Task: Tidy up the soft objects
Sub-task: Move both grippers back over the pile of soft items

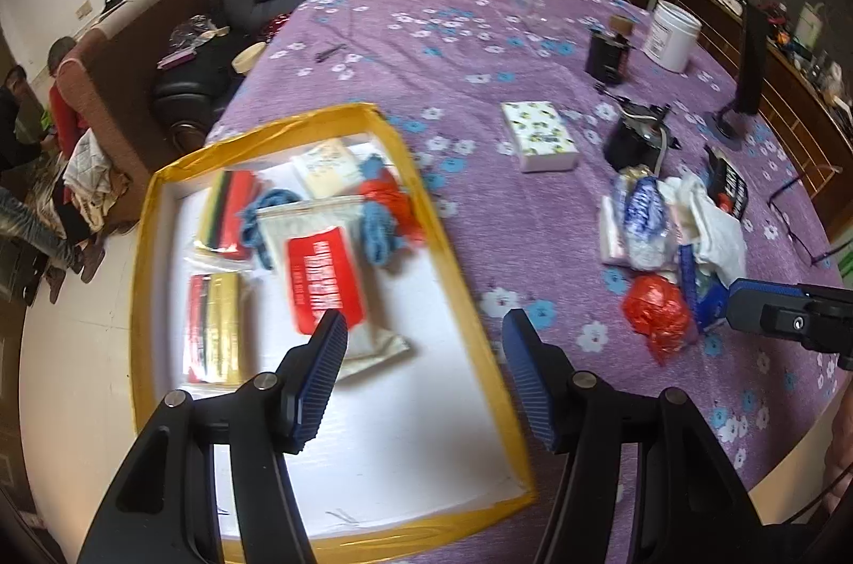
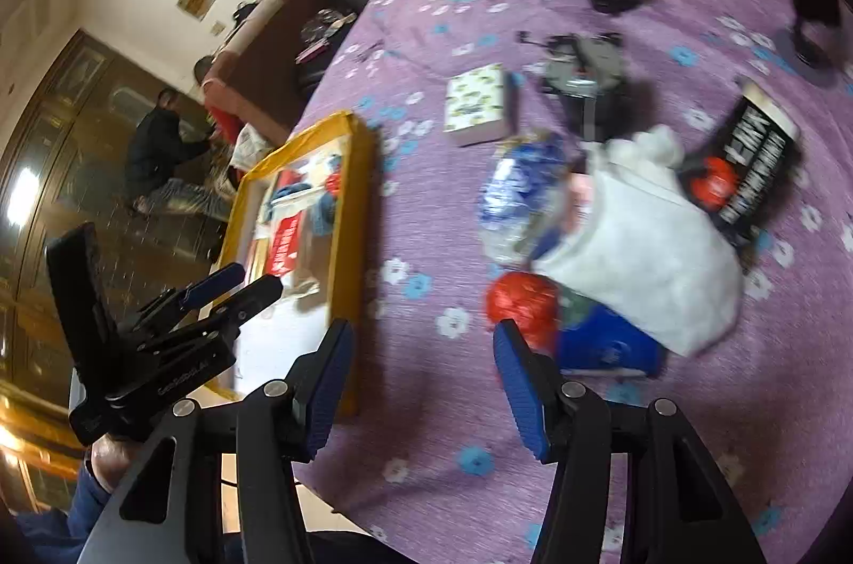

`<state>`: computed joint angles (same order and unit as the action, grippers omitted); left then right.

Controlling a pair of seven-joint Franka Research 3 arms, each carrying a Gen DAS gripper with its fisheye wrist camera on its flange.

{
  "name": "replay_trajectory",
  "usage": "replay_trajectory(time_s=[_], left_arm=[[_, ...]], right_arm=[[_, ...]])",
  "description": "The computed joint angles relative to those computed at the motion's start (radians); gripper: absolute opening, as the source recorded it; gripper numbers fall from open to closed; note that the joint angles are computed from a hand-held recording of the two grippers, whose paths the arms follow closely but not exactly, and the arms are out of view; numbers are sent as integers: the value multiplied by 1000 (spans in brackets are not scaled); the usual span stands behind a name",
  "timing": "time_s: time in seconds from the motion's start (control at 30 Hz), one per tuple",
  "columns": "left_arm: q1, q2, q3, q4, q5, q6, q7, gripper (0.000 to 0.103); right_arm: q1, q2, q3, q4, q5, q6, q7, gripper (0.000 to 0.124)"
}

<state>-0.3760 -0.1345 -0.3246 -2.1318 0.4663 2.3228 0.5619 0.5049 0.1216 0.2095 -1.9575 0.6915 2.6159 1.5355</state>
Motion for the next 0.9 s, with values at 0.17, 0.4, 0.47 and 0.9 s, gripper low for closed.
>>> replay_trajectory(time_s=[0.17, 0.4, 0.47, 0.9], left_arm=[[-19, 57, -10, 55, -1, 6, 26, 60], [-59, 167, -14, 137, -69, 53, 124, 60], [-66, 197, -13, 154, -115, 85, 163, 66], [-88, 410, 0, 302, -299, 172, 224, 68]], right_arm=[[-15, -52, -14, -72, 32, 19, -3, 59], [-34, -122, -39, -163, 67, 31, -6, 59], [-38, -141, -46, -187, 69, 33, -4, 59], [-74, -256, -88, -311, 17, 29, 31, 59]])
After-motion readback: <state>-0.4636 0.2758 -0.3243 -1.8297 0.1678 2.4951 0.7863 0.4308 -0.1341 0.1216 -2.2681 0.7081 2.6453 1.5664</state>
